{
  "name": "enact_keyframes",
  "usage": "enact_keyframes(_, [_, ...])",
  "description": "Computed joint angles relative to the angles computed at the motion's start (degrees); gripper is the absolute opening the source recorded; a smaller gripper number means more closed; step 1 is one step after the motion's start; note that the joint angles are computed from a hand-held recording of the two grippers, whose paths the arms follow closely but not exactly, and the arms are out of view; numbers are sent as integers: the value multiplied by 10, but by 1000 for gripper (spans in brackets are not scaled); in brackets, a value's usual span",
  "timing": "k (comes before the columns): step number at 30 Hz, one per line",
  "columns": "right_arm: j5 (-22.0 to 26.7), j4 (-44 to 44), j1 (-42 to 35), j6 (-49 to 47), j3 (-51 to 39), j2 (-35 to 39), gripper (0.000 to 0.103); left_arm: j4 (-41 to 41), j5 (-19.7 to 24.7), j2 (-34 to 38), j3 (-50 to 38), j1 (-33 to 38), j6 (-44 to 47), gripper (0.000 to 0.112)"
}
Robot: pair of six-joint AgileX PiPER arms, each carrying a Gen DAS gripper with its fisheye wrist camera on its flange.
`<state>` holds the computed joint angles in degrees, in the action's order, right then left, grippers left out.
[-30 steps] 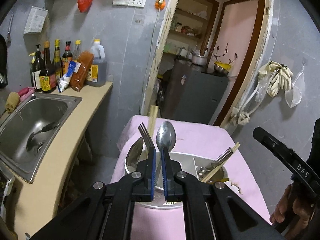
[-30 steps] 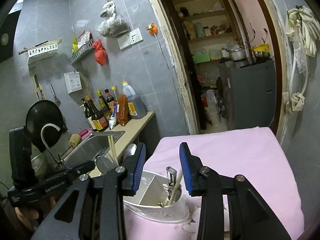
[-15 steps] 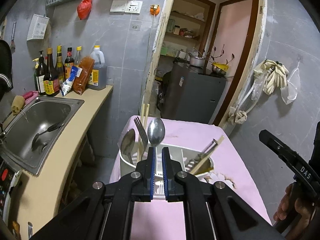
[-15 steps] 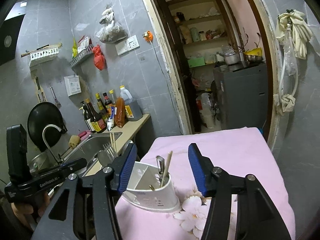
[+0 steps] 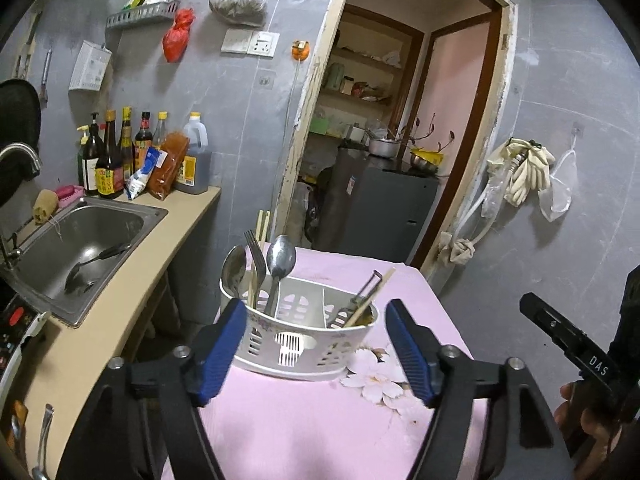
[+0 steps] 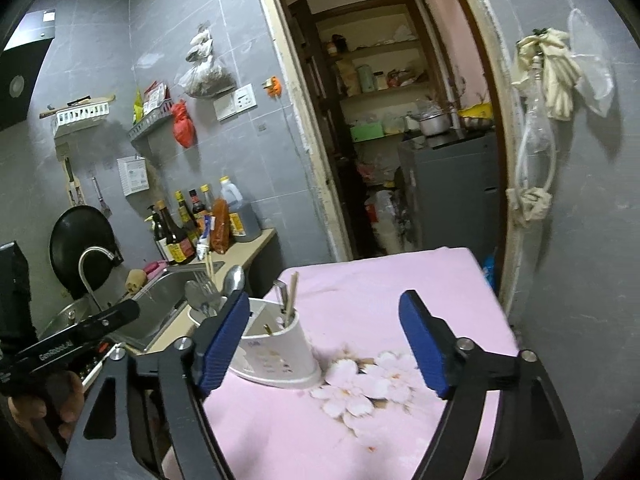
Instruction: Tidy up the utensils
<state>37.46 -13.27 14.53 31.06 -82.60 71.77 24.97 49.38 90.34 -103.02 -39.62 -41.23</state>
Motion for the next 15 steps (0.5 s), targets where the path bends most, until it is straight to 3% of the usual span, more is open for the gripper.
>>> enact_keyframes(5, [32, -37, 11, 20, 35, -55, 81, 58, 10, -33, 43, -41, -63, 89])
enact_keyframes(8, [54, -63, 24, 32, 50, -86, 92, 102, 24, -57, 73, -74, -105, 95])
enact_keyframes(15, [126, -158, 100, 95, 69, -142, 100, 193, 82, -101, 120, -155, -169, 97])
